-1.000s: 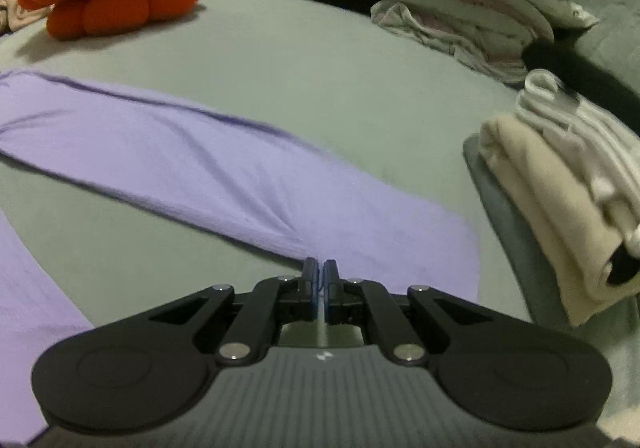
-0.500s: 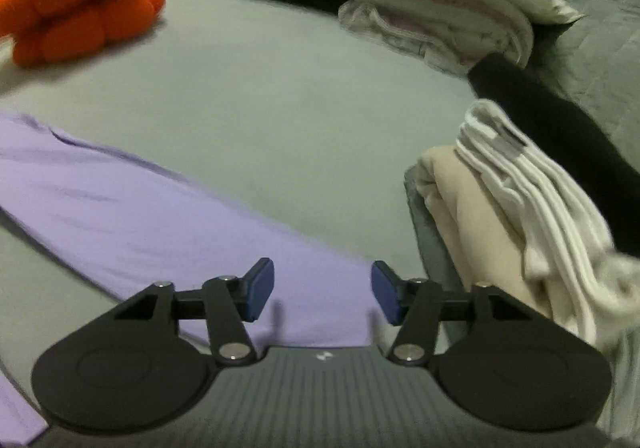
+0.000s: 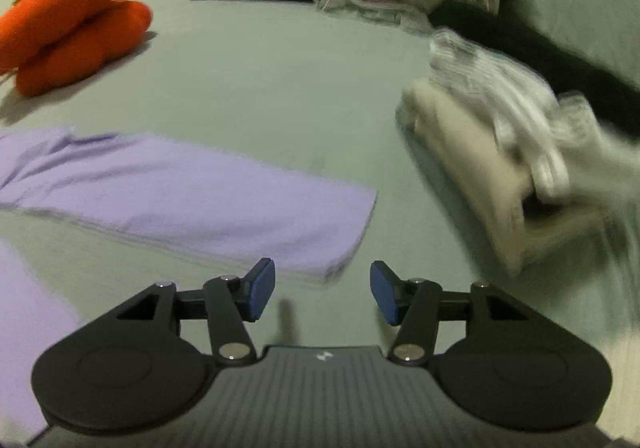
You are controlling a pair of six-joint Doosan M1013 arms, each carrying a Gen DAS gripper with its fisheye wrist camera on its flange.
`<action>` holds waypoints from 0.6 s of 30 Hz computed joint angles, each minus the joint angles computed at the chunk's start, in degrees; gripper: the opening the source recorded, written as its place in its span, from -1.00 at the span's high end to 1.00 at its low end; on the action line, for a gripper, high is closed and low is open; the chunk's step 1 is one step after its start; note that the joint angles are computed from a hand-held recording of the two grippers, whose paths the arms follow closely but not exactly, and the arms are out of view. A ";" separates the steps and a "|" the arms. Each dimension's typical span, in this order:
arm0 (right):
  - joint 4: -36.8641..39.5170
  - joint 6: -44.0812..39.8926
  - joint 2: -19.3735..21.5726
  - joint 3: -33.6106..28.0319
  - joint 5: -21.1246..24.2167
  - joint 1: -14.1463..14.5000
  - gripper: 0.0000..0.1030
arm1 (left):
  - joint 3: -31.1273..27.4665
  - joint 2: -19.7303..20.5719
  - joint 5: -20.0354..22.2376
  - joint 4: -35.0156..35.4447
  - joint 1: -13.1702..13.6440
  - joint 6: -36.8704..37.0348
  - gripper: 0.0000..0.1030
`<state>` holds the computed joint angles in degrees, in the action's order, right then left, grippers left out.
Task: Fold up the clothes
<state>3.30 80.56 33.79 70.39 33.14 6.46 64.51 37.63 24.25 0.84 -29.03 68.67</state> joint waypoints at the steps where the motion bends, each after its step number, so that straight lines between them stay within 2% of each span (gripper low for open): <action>1: 1.18 -0.59 -1.17 1.88 0.19 -0.13 -0.09 | 0.88 -0.53 -1.53 -2.34 0.02 1.58 -0.33; 3: 0.67 -0.05 -3.29 5.65 -0.27 0.04 -0.11 | 2.32 -1.45 -3.44 -0.54 -0.31 -0.76 -0.35; 5: 1.30 1.01 -4.44 7.82 -0.17 -0.10 -0.11 | 3.01 -2.09 -1.76 10.44 -1.01 -11.94 -0.37; 8: 3.50 1.97 -5.93 10.84 -1.44 -0.38 -0.11 | 3.58 -2.50 5.79 21.88 -1.89 -25.78 -0.32; 13: 3.09 3.63 -6.83 11.52 -2.94 -0.25 -0.04 | 5.18 -3.36 16.42 35.53 -3.75 -42.84 -0.31; 16: 7.93 1.16 -7.39 12.19 -3.08 -0.83 -0.04 | 4.67 -2.85 21.11 38.13 -4.48 -47.22 -0.31; 18: 6.96 1.54 -6.83 11.74 -2.35 -0.48 -0.03 | 3.00 -1.58 24.75 38.52 -4.82 -46.86 -0.30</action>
